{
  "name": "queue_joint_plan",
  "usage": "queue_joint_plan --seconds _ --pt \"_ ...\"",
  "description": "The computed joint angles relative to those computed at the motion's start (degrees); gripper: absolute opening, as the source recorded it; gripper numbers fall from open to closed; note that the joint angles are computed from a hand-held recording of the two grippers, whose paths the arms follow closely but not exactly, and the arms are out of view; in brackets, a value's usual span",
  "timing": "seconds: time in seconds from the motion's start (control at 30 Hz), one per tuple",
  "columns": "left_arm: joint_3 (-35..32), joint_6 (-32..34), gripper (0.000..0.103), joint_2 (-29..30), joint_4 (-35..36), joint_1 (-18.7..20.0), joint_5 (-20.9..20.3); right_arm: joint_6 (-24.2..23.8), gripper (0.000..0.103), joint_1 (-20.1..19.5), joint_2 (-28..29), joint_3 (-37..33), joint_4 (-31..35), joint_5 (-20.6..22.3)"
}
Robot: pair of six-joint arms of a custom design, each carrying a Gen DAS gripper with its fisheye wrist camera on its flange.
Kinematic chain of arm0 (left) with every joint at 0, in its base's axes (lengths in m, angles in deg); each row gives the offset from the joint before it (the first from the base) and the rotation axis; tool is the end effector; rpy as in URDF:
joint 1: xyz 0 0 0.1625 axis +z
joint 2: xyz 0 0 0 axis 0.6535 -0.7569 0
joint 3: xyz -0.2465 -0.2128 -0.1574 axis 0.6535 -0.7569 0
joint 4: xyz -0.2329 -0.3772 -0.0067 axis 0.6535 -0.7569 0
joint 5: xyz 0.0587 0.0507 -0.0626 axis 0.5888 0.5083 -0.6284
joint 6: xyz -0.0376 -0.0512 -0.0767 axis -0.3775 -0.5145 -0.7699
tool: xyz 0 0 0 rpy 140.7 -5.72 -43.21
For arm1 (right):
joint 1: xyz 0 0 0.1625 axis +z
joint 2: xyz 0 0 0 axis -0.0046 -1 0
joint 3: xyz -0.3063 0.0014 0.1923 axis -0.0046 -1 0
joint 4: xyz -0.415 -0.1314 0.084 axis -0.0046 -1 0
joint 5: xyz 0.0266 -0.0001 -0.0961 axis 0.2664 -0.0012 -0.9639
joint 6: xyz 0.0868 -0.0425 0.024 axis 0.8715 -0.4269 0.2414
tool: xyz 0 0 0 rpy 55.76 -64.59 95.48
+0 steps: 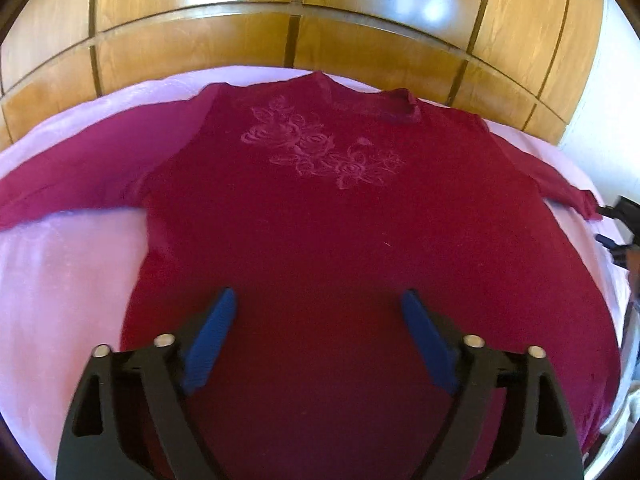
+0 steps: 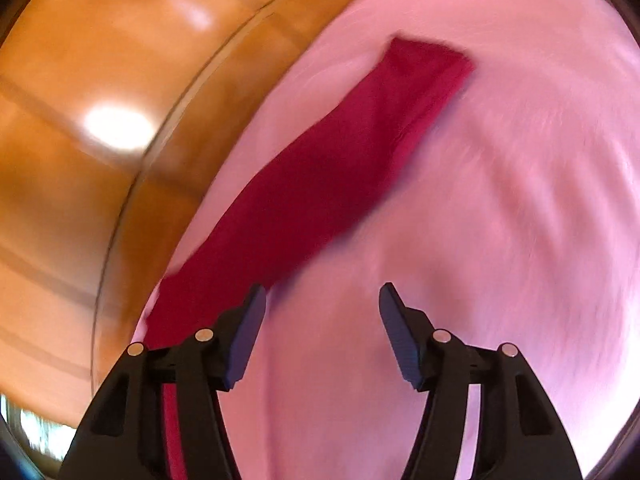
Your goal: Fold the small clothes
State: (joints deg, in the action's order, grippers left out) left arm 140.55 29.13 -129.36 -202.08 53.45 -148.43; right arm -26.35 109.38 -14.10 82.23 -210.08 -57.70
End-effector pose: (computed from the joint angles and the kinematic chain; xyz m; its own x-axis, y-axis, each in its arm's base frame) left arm 0.2067 -0.4487 0.4427 -0.8103 -0.0238 -0.5855 0.3783 0.7419 -0.5537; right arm 0.2757 -0.5528 0.0623 -0.8857 0.4642 0.0074 0.3093 0.6019 -0.7363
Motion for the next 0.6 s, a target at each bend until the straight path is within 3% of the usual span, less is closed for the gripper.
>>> queue_joint_plan --seconds 0.13,0.23,0.27,0.3,0.33,0.47,0.6 --pt "-0.1 0.4 0.094 0.3 0.4 0.0 -0.2 0.3 0.045 -2.8 1.8 -4.2 0.5 -3.5" --pt "0.2 0.9 0.097 0.6 -0.1 -0.4 0.7 -1.3 0.028 -2.9 5.1 -10.7 5.9 -8.2" --pt "0.0 1.1 0.097 1.0 -0.2 -0.5 0.9 -2.2 0.015 -2.8 5.5 -12.3 8.1 -9.6" --pt "0.0 1.2 0.097 1.0 -0.3 -0.4 0.9 -3.9 0.008 -2.4 5.9 -14.0 10.3 -11.4" --pt "0.0 1.2 0.098 1.0 -0.2 -0.4 0.8 -5.3 0.007 -1.8 7.1 -15.8 10.8 -12.3" --pt "-0.2 1.2 0.098 1.0 0.0 -0.1 0.1 -13.8 0.006 1.9 11.1 -21.0 7.4 -10.8" --pt "-0.1 1.0 0.098 0.8 0.0 0.1 -0.6 -20.3 0.006 5.7 16.1 -28.5 7.3 -4.8"
